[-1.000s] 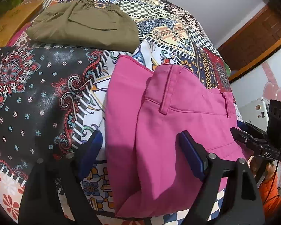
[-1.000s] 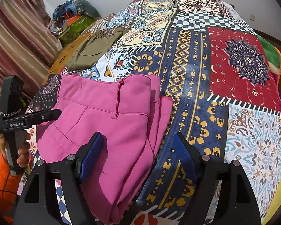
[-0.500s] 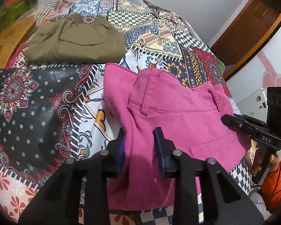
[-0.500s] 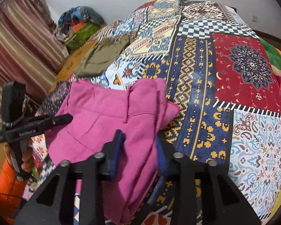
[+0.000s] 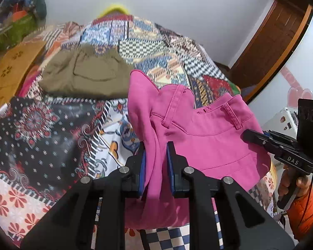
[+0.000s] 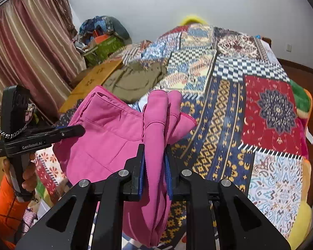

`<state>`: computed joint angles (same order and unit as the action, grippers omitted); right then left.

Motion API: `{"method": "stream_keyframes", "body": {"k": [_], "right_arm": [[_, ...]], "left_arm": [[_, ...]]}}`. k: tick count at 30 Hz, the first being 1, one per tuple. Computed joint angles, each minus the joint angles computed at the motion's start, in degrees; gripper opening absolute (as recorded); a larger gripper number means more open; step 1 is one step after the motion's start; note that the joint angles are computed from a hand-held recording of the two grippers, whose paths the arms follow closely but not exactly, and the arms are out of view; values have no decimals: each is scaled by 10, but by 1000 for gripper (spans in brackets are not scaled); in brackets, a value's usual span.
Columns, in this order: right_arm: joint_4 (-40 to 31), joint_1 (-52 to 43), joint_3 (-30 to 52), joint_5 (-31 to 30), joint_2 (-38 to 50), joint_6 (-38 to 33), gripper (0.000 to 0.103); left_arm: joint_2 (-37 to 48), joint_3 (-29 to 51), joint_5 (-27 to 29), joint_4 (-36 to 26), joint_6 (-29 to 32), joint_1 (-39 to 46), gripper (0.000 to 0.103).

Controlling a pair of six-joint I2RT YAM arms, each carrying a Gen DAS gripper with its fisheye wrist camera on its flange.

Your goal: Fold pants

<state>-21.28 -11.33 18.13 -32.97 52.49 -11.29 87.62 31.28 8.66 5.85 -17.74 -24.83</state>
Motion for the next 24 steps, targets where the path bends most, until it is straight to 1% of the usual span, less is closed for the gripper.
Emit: {"method": "stream_keyframes", "body": {"k": [4,6,11,18,24], "right_arm": [[-7,17,18,7,-25,18,15],[1,32,28,19,-35,33,15],[40,63,58,36,-12,64,15],[112,120,108,70,62,104,15],[184,166,159,104,156,124,15]], "left_arm": [[-42,10,-8,-26,9,7,18],[-54,16,-10,-30,10,12,18],[-71,48,-12,-48,27,35,18],[-59,102,0,-61,57,84,18],[1,167,34,-58,83,141,18]]}}
